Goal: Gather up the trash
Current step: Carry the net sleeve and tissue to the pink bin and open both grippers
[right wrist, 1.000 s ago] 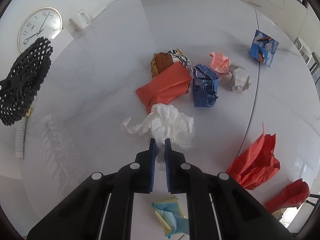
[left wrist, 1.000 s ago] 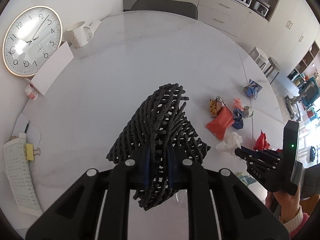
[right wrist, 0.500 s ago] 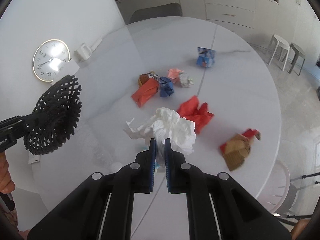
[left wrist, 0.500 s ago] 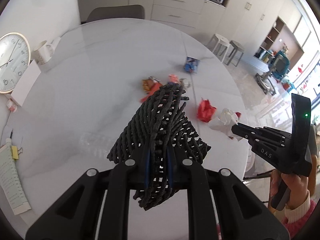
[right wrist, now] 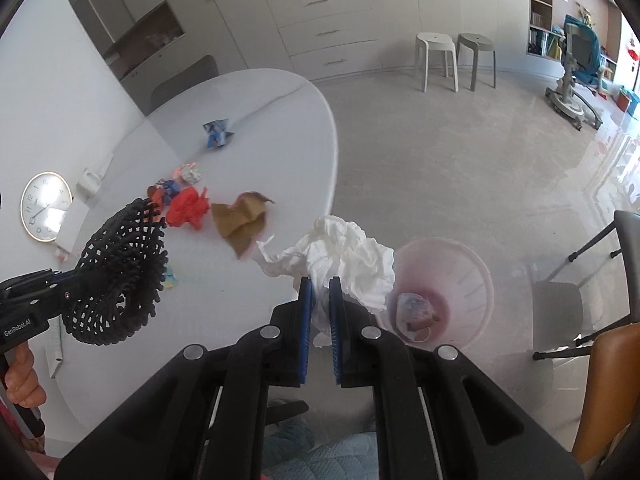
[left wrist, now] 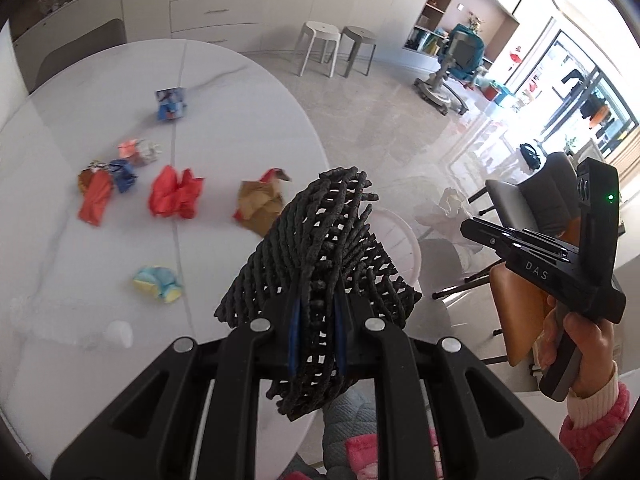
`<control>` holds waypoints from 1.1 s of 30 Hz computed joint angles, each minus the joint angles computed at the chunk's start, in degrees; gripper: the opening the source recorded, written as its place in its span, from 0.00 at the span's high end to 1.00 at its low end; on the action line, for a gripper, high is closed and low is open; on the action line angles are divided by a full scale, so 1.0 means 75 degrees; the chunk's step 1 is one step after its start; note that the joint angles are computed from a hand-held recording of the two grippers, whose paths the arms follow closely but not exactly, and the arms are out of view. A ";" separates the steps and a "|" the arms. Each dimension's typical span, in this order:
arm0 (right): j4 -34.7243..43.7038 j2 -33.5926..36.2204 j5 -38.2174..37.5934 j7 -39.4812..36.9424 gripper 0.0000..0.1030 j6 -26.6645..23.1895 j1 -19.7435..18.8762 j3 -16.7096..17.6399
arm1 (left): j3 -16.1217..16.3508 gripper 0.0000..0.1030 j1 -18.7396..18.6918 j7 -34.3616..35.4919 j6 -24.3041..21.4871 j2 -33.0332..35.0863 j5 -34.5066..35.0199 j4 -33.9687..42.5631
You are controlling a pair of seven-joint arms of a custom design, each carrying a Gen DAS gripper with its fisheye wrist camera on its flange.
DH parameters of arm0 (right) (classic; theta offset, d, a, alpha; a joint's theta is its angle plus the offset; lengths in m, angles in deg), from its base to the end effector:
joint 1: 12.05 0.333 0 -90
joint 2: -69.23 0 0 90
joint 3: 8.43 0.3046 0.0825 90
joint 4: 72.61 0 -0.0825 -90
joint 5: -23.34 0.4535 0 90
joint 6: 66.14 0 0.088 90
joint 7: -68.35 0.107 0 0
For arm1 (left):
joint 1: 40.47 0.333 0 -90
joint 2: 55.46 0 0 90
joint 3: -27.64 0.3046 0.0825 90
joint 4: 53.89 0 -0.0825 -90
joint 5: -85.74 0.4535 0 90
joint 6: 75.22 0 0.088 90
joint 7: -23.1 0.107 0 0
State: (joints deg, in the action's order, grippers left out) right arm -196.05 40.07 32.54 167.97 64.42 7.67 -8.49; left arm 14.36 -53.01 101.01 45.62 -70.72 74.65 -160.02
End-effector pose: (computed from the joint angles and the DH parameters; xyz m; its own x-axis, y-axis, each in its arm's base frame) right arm 0.4849 0.1772 0.6537 0.1838 -0.9493 -0.2552 -0.8361 -0.0145 -0.5484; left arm 0.5170 -0.2778 0.6712 -0.2407 -0.9424 0.2321 -0.8853 0.1152 -0.4505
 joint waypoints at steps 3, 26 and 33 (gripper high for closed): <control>-0.0199 -0.0215 0.0075 -0.0636 0.91 -0.0213 -0.0137 -0.0442 | -0.0360 0.87 -0.0248 -0.0397 0.0046 0.1077 0.0144 0.0845; 0.0085 0.0836 0.1239 -0.3187 0.90 -0.0668 -0.1368 -0.1203 | 0.0072 0.37 -0.2475 -0.1625 -0.1124 0.6623 0.1595 0.6487; 0.0180 0.1198 0.1616 -0.3599 0.91 -0.0789 -0.1471 -0.1137 | 0.0181 0.25 -0.2286 -0.2125 -0.0934 0.5653 0.1693 0.5608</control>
State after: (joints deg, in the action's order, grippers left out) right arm -194.70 49.05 44.66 140.97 58.50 -3.36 -17.01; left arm 15.72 -70.15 85.07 38.62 -28.31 87.34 -117.96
